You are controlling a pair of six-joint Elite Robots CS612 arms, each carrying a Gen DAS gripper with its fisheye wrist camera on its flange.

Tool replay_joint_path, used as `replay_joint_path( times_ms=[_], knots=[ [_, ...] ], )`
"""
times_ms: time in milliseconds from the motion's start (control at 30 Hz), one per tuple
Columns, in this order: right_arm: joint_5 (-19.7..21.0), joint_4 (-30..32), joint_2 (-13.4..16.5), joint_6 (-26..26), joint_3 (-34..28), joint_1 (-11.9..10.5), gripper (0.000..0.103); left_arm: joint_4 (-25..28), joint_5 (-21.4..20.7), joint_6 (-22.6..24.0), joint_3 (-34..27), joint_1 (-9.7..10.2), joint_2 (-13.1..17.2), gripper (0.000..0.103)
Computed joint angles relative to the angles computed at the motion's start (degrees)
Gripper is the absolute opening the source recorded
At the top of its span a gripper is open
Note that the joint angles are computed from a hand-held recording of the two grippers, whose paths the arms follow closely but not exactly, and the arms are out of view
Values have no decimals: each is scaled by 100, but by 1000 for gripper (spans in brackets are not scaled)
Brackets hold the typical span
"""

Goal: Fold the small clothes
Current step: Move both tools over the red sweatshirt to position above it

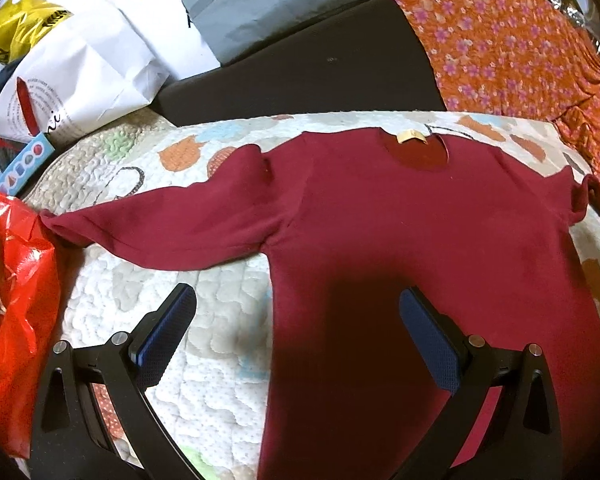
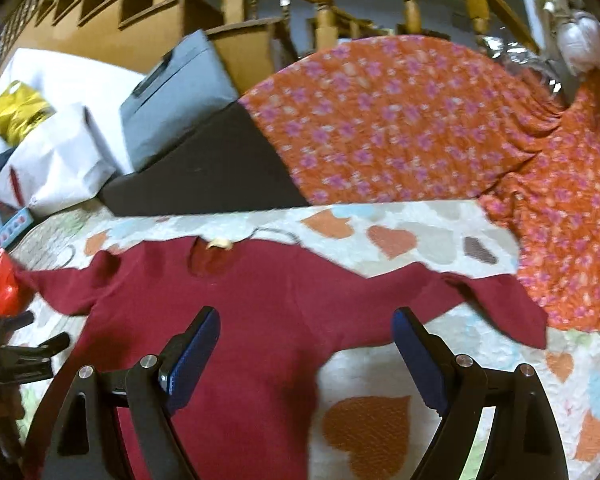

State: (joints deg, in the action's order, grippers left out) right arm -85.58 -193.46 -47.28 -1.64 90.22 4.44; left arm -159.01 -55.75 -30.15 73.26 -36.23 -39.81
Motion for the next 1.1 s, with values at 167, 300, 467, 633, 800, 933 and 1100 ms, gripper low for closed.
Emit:
replay_joint_path(
  times_ms=[167, 300, 467, 633, 800, 933, 1100],
  knots=[
    [-180, 136, 81, -257, -79, 99, 86, -95, 94, 26, 32, -1, 32, 102],
    [-157, -241, 80, -423, -44, 144, 86, 131, 1, -223, -101, 47, 74, 102],
    [65, -157, 103, -534, -94, 160, 86, 123, -41, -191, -140, 66, 98, 102],
    [193, 183, 140, -592, -184, 189, 86, 139, -103, -144, -157, 82, 99, 102],
    [312, 551, 150, -656, -242, 225, 86, 201, -180, -254, -159, 113, 89, 102],
    [139, 620, 162, -726, -269, 286, 86, 186, -188, -318, -134, 124, 71, 102],
    [186, 642, 164, -771, -263, 305, 86, 228, -214, -366, -122, 144, 59, 102]
  ],
)
